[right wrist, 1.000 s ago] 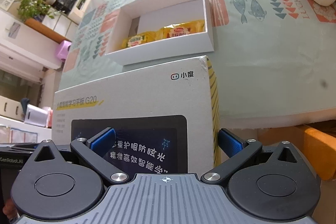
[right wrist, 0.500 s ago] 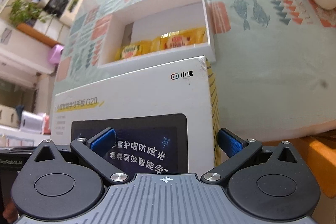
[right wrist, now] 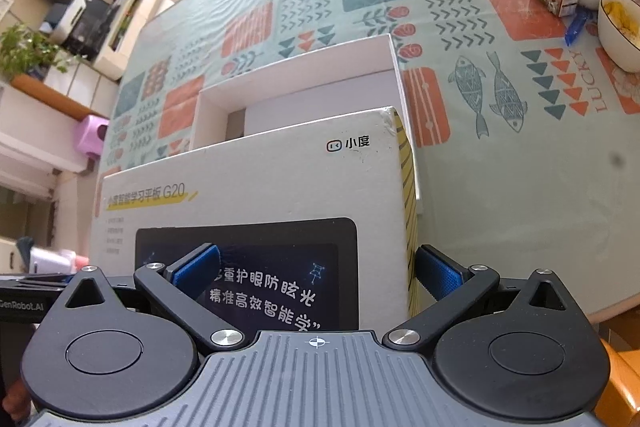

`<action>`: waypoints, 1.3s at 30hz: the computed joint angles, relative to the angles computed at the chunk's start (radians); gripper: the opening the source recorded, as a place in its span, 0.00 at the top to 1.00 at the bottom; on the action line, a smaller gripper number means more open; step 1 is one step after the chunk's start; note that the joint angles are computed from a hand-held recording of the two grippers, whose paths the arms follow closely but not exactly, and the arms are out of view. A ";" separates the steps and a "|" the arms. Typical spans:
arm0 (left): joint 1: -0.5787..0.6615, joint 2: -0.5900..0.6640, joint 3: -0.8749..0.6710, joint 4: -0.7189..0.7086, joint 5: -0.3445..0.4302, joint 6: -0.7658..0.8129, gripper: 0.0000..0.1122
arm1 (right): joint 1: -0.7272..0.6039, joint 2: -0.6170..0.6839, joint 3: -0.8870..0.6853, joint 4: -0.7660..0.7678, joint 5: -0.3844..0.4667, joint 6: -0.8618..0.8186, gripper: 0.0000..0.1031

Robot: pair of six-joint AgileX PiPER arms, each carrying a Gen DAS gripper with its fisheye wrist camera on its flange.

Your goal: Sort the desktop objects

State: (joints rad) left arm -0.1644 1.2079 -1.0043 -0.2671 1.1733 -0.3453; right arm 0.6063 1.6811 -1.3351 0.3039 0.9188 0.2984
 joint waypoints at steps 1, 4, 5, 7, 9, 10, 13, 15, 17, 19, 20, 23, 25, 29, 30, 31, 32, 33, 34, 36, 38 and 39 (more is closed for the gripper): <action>0.011 0.016 -0.010 -0.003 0.000 0.014 0.08 | -0.002 0.016 -0.015 0.003 0.001 0.001 0.00; 0.039 0.064 -0.045 -0.006 0.002 0.050 0.08 | -0.009 0.057 -0.065 0.007 0.010 -0.002 0.00; 0.050 0.080 -0.056 -0.008 0.003 0.063 0.08 | -0.010 0.074 -0.082 0.008 0.010 -0.002 0.00; 0.069 0.114 -0.080 -0.013 0.003 0.087 0.08 | -0.010 0.102 -0.117 0.003 0.014 0.003 0.00; 0.085 0.150 -0.108 -0.017 0.005 0.108 0.08 | -0.013 0.132 -0.152 -0.001 0.017 0.012 0.00; 0.090 0.167 -0.125 -0.018 0.007 0.117 0.08 | -0.013 0.143 -0.166 -0.005 0.019 0.018 0.00; 0.104 0.221 -0.177 -0.023 0.012 0.139 0.08 | -0.017 0.175 -0.209 -0.017 0.027 0.037 0.00; 0.110 0.254 -0.211 -0.024 0.013 0.152 0.08 | -0.021 0.200 -0.244 -0.023 0.035 0.046 0.00; 0.116 0.288 -0.245 -0.027 0.016 0.165 0.08 | -0.027 0.228 -0.285 -0.033 0.046 0.053 0.00; 0.119 0.325 -0.284 -0.030 0.019 0.175 0.08 | -0.035 0.254 -0.323 -0.039 0.057 0.056 0.00; 0.120 0.341 -0.301 -0.031 0.020 0.179 0.08 | -0.039 0.266 -0.343 -0.041 0.064 0.057 0.00; 0.120 0.385 -0.350 -0.032 0.019 0.187 0.08 | -0.053 0.303 -0.403 -0.048 0.085 0.056 0.00; 0.117 0.413 -0.382 -0.032 0.017 0.190 0.08 | -0.062 0.329 -0.446 -0.055 0.103 0.057 0.00; 0.114 0.465 -0.434 -0.032 0.012 0.186 0.08 | -0.077 0.390 -0.540 -0.061 0.145 0.054 0.00; 0.115 0.476 -0.444 -0.032 0.010 0.186 0.08 | -0.080 0.404 -0.560 -0.062 0.153 0.051 0.00; 0.117 0.486 -0.451 -0.033 0.010 0.186 0.08 | -0.082 0.420 -0.582 -0.062 0.162 0.049 0.00; 0.119 0.494 -0.458 -0.034 0.011 0.185 0.08 | -0.082 0.434 -0.604 -0.063 0.172 0.048 0.00; 0.122 0.503 -0.465 -0.036 0.012 0.185 0.08 | -0.083 0.445 -0.622 -0.065 0.181 0.048 0.00; 0.125 0.511 -0.473 -0.037 0.013 0.184 0.08 | -0.083 0.457 -0.640 -0.067 0.190 0.046 0.00; 0.130 0.528 -0.485 -0.040 0.015 0.185 0.08 | -0.084 0.477 -0.669 -0.068 0.205 0.042 0.00; 0.133 0.541 -0.493 -0.043 0.018 0.188 0.08 | -0.086 0.491 -0.691 -0.068 0.217 0.037 0.00; 0.133 0.546 -0.496 -0.043 0.018 0.191 0.08 | -0.088 0.498 -0.702 -0.067 0.223 0.035 0.00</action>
